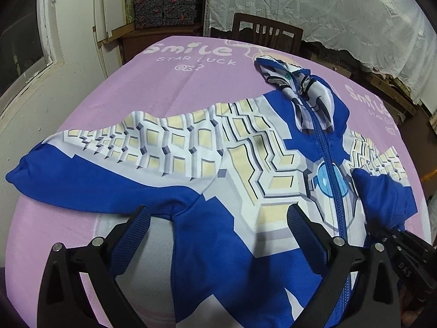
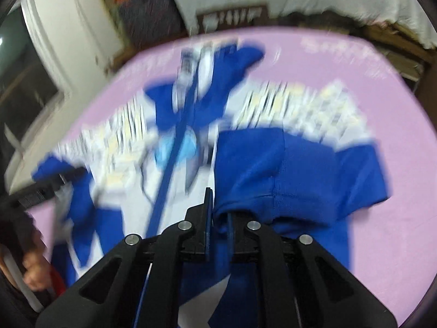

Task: Fold large clothes
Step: 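Fold the held sleeve across the hoodie body with the right gripper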

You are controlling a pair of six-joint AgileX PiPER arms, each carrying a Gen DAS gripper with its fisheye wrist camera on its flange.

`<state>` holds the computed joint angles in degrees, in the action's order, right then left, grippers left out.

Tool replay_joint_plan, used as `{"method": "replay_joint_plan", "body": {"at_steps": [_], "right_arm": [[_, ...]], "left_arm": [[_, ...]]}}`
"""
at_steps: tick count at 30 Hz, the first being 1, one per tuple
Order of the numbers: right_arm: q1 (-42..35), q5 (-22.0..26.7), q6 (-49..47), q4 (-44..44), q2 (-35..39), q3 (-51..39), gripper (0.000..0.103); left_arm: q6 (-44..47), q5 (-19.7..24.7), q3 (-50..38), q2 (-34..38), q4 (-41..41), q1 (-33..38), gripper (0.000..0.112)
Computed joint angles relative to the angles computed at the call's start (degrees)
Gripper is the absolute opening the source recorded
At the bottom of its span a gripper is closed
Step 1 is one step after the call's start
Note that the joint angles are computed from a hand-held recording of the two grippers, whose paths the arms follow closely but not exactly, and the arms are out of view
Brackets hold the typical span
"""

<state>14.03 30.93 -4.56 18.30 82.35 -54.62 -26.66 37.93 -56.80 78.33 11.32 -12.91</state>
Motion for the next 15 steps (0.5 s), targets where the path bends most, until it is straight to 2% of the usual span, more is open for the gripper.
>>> {"method": "replay_joint_plan", "body": {"at_steps": [1,2,3,5,9,11,12,13,14,15], "right_arm": [[-0.7,-1.2,-2.5,1.8,-0.8,1.4,0.012],[-1.9,-0.2,-5.7,4.2,-1.3,1.7,0.020],[-4.5,2.6,-10.6,9.0,-2.3,1.9,0.022],[-9.2,6.7,-19.5,18.6,-4.4,3.3,0.043],[-22.0,17.6,-32.0,30.4,-11.6,7.0,0.046],[-27.2,19.7,-35.5,34.1,-13.2,7.9,0.046],[-28.6,19.3,-35.9,34.4,-13.5,7.9,0.044],[-29.5,17.2,-34.3,32.4,-14.3,7.5,0.031],[-28.8,14.1,-30.7,28.2,-14.4,6.7,0.011],[-27.9,11.5,-26.8,24.0,-13.9,5.9,0.005]], "left_arm": [[0.0,0.0,0.0,0.2,0.1,-0.2,0.100],[0.1,0.0,0.0,0.4,0.1,-0.4,0.100],[0.2,0.0,0.1,0.5,0.1,-0.6,0.100],[-0.1,0.0,0.2,0.7,0.9,-1.5,0.100],[0.7,-1.0,1.0,-0.6,0.8,-4.3,0.100],[-0.6,-0.1,0.3,-0.5,2.7,-8.1,0.100],[-0.8,1.0,-0.7,-0.1,3.5,-10.9,0.100],[-1.4,2.0,-1.6,0.4,4.7,-13.1,0.100],[-2.4,3.1,-2.8,1.1,6.4,-15.5,0.100],[-3.8,4.1,-3.9,1.9,8.6,-17.9,0.100]]}}
